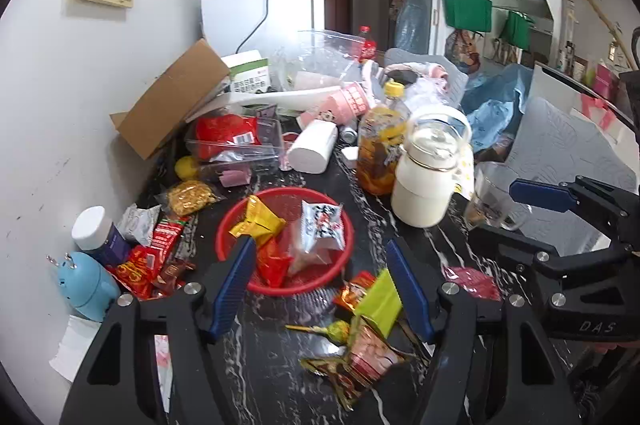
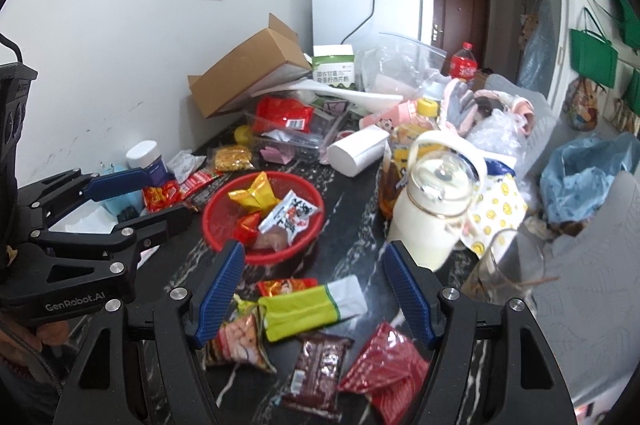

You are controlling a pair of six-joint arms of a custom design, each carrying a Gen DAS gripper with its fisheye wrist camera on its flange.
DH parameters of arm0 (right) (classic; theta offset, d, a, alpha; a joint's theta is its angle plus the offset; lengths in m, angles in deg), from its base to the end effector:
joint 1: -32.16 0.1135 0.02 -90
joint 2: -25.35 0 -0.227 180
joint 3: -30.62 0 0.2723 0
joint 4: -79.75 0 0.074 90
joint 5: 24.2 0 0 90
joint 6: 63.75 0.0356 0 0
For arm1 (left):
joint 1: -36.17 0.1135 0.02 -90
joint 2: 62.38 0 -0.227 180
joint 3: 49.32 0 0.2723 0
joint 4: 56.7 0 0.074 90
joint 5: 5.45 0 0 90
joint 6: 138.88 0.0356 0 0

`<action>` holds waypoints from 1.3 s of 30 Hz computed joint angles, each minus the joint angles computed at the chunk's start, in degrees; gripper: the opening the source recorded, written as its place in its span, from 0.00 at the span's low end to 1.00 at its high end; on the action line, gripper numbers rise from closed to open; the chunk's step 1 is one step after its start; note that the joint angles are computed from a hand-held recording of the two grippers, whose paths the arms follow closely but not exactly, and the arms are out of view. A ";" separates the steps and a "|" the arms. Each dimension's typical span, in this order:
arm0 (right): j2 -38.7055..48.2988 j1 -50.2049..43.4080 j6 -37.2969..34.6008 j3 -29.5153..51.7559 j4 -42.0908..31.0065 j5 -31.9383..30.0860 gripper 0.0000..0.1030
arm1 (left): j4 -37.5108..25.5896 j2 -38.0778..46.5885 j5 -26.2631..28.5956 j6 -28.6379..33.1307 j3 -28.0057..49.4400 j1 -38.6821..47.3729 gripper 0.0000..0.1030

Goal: Organize snacks
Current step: 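Move both tools back over the loose snack packets on the table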

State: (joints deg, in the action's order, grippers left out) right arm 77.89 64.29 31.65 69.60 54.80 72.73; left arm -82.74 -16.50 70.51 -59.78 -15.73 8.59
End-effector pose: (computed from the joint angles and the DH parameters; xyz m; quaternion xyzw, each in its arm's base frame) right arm 0.1989 0.1199 0.1618 -0.1823 0.8808 0.0879 0.4280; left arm 0.1929 -0.0910 0.1512 0.0769 0.8916 -0.0387 0.4446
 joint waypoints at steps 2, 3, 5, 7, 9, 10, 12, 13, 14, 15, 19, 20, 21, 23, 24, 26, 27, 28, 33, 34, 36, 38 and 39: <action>-3.97 0.58 1.00 -2.35 -1.96 0.95 0.71 | -0.80 -1.34 -0.12 -0.88 -1.18 -1.89 0.65; -6.07 0.94 1.53 -3.51 -3.13 1.58 0.71 | -1.05 -1.79 -0.24 -1.32 -1.63 -2.74 0.65; -10.25 1.21 2.27 -5.63 -5.52 2.43 0.71 | -1.66 -2.83 -0.41 -2.38 -2.59 -4.44 0.65; -13.46 1.68 3.09 -7.16 -7.54 3.25 0.71 | -2.30 -4.14 -0.57 -3.45 -3.71 -6.10 0.65; -17.71 2.23 4.04 -9.19 -10.09 4.15 0.71 | -2.54 -4.74 -0.72 -4.42 -4.61 -7.55 0.65; -19.12 2.46 4.44 -9.87 -10.97 4.59 0.71 | -2.64 -4.92 -0.77 -4.94 -5.02 -8.37 0.65; -22.77 3.12 5.47 -11.70 -13.32 5.62 0.71 | -2.75 -5.20 -1.05 -5.83 -5.82 -9.96 0.65; -24.28 3.32 5.86 -12.45 -14.32 5.90 0.71 | -2.54 -5.02 -1.18 -6.21 -6.11 -10.59 0.65; -26.01 3.58 6.32 -13.34 -15.46 6.19 0.71 | -2.47 -4.90 -1.19 -6.65 -6.42 -11.25 0.65; -27.63 3.63 6.71 -14.22 -16.46 6.38 0.71 | -2.46 -4.78 -1.07 -7.00 -6.65 -11.63 0.65; -33.19 4.58 8.66 -17.29 -20.28 7.52 0.71 | -1.97 -3.91 1.13 -8.49 -7.75 -12.68 0.65; -34.74 4.39 8.91 -18.14 -21.37 7.21 0.71 | -1.69 -3.53 1.65 -8.67 -7.94 -12.84 0.65; -35.98 4.33 9.19 -18.74 -22.25 7.02 0.71 | -1.38 -3.08 2.16 -8.96 -8.17 -13.00 0.65; -38.58 4.04 9.79 -20.20 -23.72 6.45 0.71 | -0.68 -2.26 3.01 -9.44 -8.67 -13.27 0.65; -39.75 3.83 10.04 -20.87 -24.30 6.03 0.71 | -0.27 -1.79 3.36 -9.66 -8.92 -13.33 0.65; -41.10 3.90 10.86 -21.93 -25.08 5.67 0.71 | 0.85 -0.40 3.96 -9.88 -9.32 -13.26 0.65; -42.30 3.65 11.08 -22.75 -25.69 5.31 0.71 | 1.46 0.10 4.34 -9.79 -9.62 -13.06 0.65; -42.61 3.54 11.32 -23.29 -25.70 5.09 0.71 | 2.12 0.57 4.64 -9.69 -9.93 -12.90 0.65; -37.56 2.31 11.95 -25.15 -20.78 3.03 0.71 | 6.53 5.56 8.32 -7.81 -10.56 -10.02 0.65; -35.12 2.10 12.05 -25.31 -18.74 2.56 0.71 | 7.85 7.31 9.04 -7.39 -10.37 -9.30 0.65; -30.34 1.63 12.03 -25.42 -14.54 1.49 0.71 | 10.40 10.78 10.31 -6.65 -10.04 -7.85 0.65; -24.21 0.89 11.94 -25.18 -9.39 0.33 0.71 | 13.05 14.79 11.62 -5.70 -9.42 -6.10 0.65; -19.87 0.50 11.86 -24.73 -5.99 -0.25 0.71 | 14.02 16.26 12.06 -5.34 -9.16 -5.42 0.65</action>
State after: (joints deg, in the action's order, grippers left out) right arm 58.02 64.79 43.51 44.87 48.81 72.48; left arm -68.71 -0.23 82.56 -65.11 -24.89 3.16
